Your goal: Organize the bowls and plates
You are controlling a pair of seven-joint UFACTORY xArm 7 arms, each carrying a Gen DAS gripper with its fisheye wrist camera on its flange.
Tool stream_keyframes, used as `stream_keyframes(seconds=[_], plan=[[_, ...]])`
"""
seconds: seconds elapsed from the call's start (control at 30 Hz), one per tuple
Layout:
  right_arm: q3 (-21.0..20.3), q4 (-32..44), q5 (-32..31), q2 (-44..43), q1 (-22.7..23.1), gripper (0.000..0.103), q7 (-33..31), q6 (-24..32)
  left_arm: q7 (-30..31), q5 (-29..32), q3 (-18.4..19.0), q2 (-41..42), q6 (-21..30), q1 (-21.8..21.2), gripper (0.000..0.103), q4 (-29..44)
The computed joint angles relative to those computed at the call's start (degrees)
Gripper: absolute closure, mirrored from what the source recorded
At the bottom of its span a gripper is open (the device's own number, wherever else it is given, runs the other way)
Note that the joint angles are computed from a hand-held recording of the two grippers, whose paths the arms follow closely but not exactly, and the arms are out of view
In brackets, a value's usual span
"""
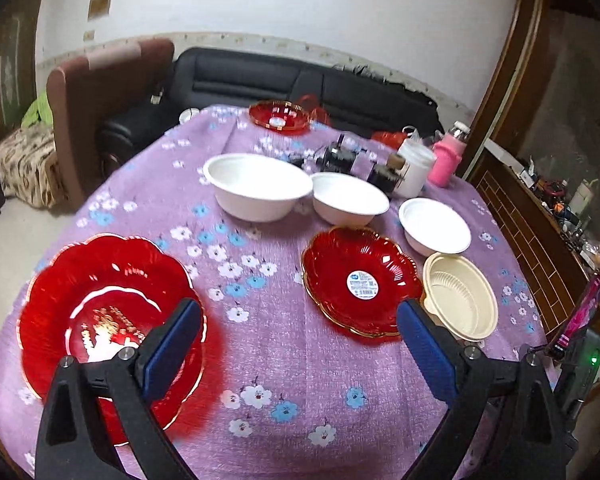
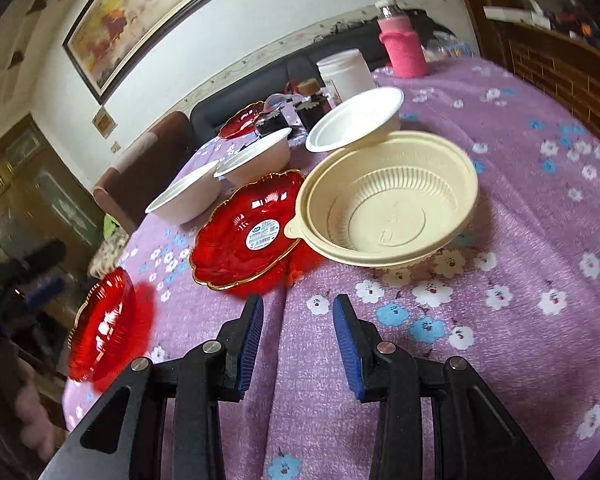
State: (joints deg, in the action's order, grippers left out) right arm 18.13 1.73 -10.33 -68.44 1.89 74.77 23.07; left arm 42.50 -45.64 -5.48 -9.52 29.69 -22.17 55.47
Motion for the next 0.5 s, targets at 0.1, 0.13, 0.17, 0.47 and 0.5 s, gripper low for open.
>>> stream_keyframes(seconds=[0.1,0.13,0.17,0.47,0.5], plan=[[-4.0,0.4,1.6,8.7,-0.9,0.064,-2.1,-10.2,-3.1,2.6,-1.2,3.6,0.4,0.0,0.005,2.8],[-4.3,1.1,2.3,12.0,-1.6,0.064,-2.4,-12.5,-5.5,4.9,-1.8,5.4,1.3,0.3,0.005,4.5],[-4.1,2.1,2.9,14.8,-2.4,0.064,-2.6,-14.1,-7.9,6.8,-2.2,7.3,2.9,0.6,0.005,6.3],[1.6,8.2,4.9,28.2,-11.0,0.063,-1.0,-19.7,-19.6,17.4,-5.6,19.3,2.9,1.4,0.005,16.1],[2.3,8.8,5.0,29.6,-12.1,0.063,-0.4,-20.2,-21.0,18.8,-5.8,20.7,2.8,1.4,0.005,17.5]])
